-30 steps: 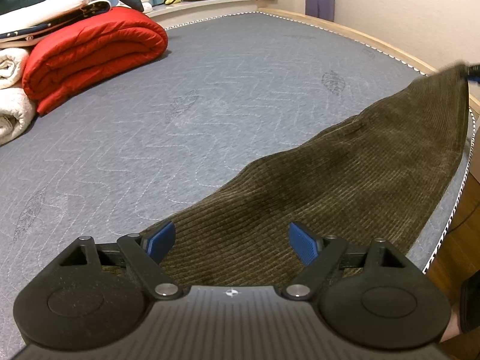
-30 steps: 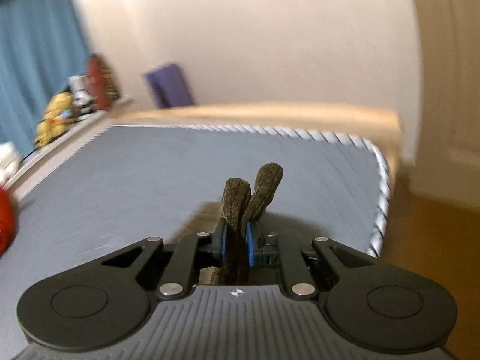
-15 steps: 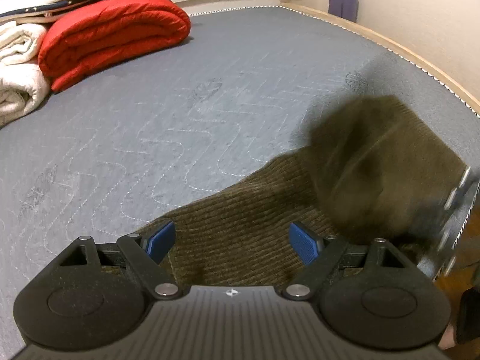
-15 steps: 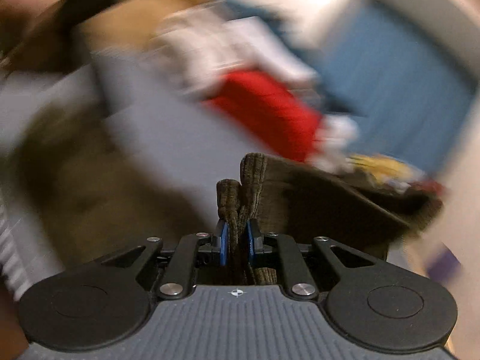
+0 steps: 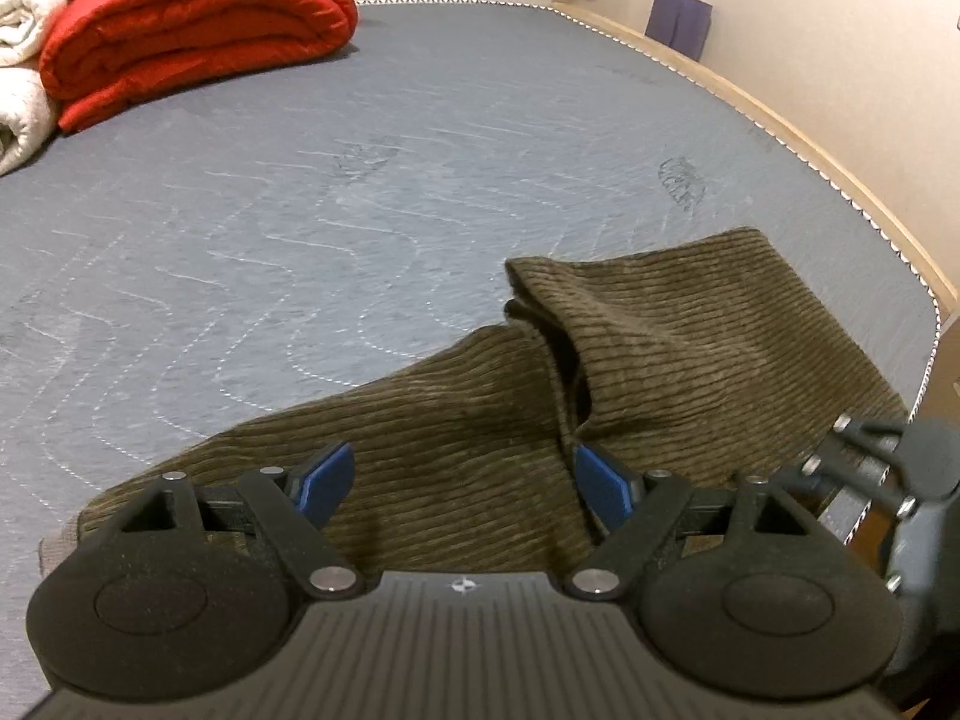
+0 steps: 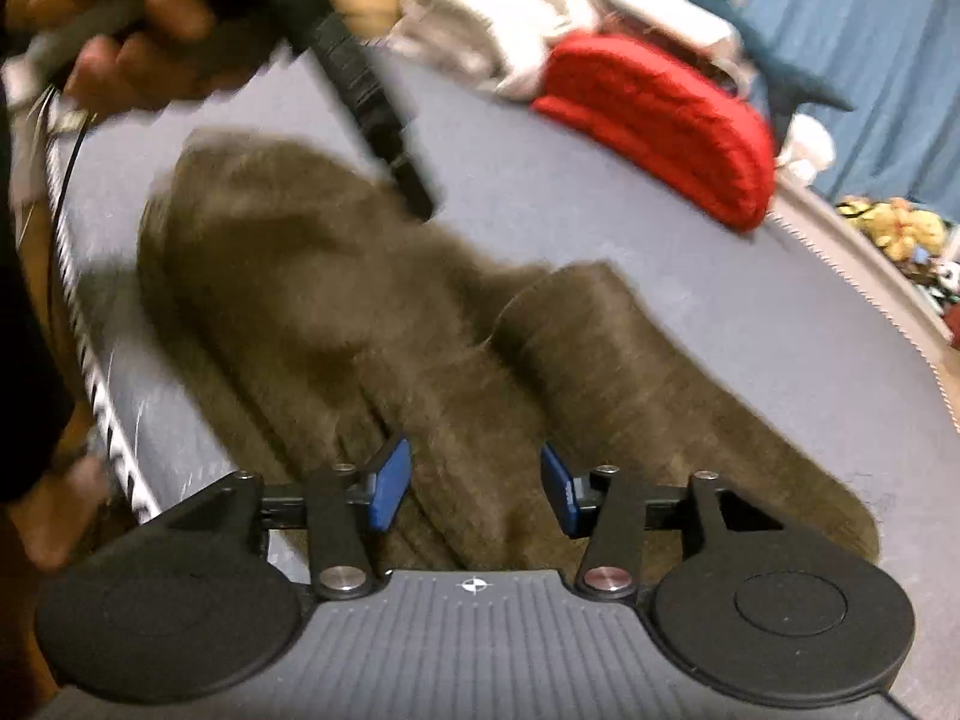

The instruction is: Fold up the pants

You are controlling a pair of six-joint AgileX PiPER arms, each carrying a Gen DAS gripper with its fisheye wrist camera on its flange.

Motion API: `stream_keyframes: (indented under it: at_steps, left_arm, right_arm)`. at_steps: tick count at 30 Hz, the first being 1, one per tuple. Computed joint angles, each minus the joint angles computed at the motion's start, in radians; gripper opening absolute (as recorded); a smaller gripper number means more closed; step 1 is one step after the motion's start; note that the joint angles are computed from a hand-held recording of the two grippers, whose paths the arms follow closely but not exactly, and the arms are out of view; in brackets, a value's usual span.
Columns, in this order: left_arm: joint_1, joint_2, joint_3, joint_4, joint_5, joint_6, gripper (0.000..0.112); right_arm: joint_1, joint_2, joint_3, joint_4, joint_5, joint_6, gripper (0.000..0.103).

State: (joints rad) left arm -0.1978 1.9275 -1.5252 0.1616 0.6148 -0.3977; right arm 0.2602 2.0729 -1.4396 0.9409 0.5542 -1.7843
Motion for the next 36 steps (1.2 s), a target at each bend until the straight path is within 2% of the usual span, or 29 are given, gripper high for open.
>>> stream_keyframes:
  at_steps: [3,5,7,8,9,10,11,12,14,15,17,19,21,22,23,24,25,26,27,29,33,34,36]
  left_arm:
    - [-0.01,0.023,-0.034,-0.019,0.01,0.002,0.085]
    - [-0.014,0.038,-0.052,-0.039,0.011,0.007,0.085]
    - [-0.015,0.051,-0.062,-0.064,0.006,0.013,0.085]
    - [-0.012,0.058,-0.066,-0.082,-0.004,0.015,0.085]
    - [-0.008,0.06,-0.063,-0.099,-0.024,0.013,0.085]
    - [-0.002,0.061,-0.059,-0.122,-0.05,0.013,0.085]
    - [0.007,0.065,-0.057,-0.155,-0.079,0.015,0.085]
    - [0.017,0.071,-0.059,-0.205,-0.103,0.031,0.085]
    - [0.041,0.099,-0.083,-0.351,-0.117,0.12,0.085]
    - [0.05,0.116,-0.103,-0.417,-0.107,0.167,0.085]
    - [0.062,0.168,-0.165,-0.501,-0.058,0.216,0.085]
    - [0.069,0.236,-0.25,-0.523,0.016,0.202,0.083]
    - [0.075,0.3,-0.325,-0.551,0.064,0.195,0.077]
    - [0.079,0.327,-0.354,-0.578,0.079,0.212,0.075]
    - [0.08,0.351,-0.38,-0.6,0.083,0.228,0.072]
    - [0.085,0.377,-0.418,-0.6,0.096,0.233,0.072]
    - [0.081,0.396,-0.447,-0.587,0.101,0.226,0.072]
    - [0.078,0.415,-0.474,-0.573,0.105,0.22,0.072]
    - [0.075,0.433,-0.495,-0.566,0.104,0.213,0.072]
    - [0.072,0.455,-0.523,-0.565,0.102,0.199,0.072]
    - [0.047,0.412,-0.516,-0.45,0.136,0.127,0.017]
    - [0.05,0.369,-0.465,-0.46,0.114,0.142,0.011]
    - [0.047,0.263,-0.338,-0.461,0.023,0.182,0.01]
  right_arm:
    - [0.036,-0.006,0.046,0.031,-0.064,-0.078,0.055]
    - [0.042,0.002,0.025,-0.001,-0.054,-0.026,0.056]
    - [0.041,0.027,-0.02,-0.041,-0.02,0.024,0.051]
    - [0.034,0.037,-0.049,-0.083,0.041,0.059,0.027]
    - [0.029,0.035,-0.056,-0.088,0.062,0.054,0.011]
    - [0.03,0.018,-0.035,-0.062,0.043,0.008,0.008]
    - [0.026,0.0,-0.011,-0.023,0.047,-0.06,0.007]
    - [0.012,-0.01,-0.009,-0.005,0.09,-0.09,0.007]
    - [-0.044,-0.025,-0.021,0.04,0.244,-0.152,0.007]
    - [-0.068,-0.028,-0.024,0.048,0.294,-0.18,0.007]
    - [-0.092,-0.015,-0.053,-0.012,0.343,-0.124,0.007]
    - [-0.099,0.003,-0.082,-0.105,0.366,-0.04,0.009]
    - [-0.12,-0.014,-0.055,-0.084,0.372,-0.06,0.01]
    - [-0.138,-0.015,-0.069,-0.066,0.406,-0.025,0.012]
    - [-0.156,-0.01,-0.094,-0.042,0.439,0.017,0.02]
    - [-0.179,-0.01,-0.107,0.004,0.455,0.054,0.037]
    - [-0.198,-0.013,-0.11,0.042,0.45,0.078,0.048]
    - [-0.218,-0.018,-0.109,0.087,0.426,0.109,0.064]
    - [-0.235,-0.019,-0.114,0.12,0.396,0.155,0.071]
    - [-0.257,-0.007,-0.152,0.119,0.337,0.303,0.071]
    - [-0.279,0.02,-0.207,-0.012,0.139,0.703,0.085]
    - [-0.288,0.038,-0.229,-0.063,0.111,0.803,0.085]
    - [-0.305,0.079,-0.296,-0.19,0.127,1.003,0.085]
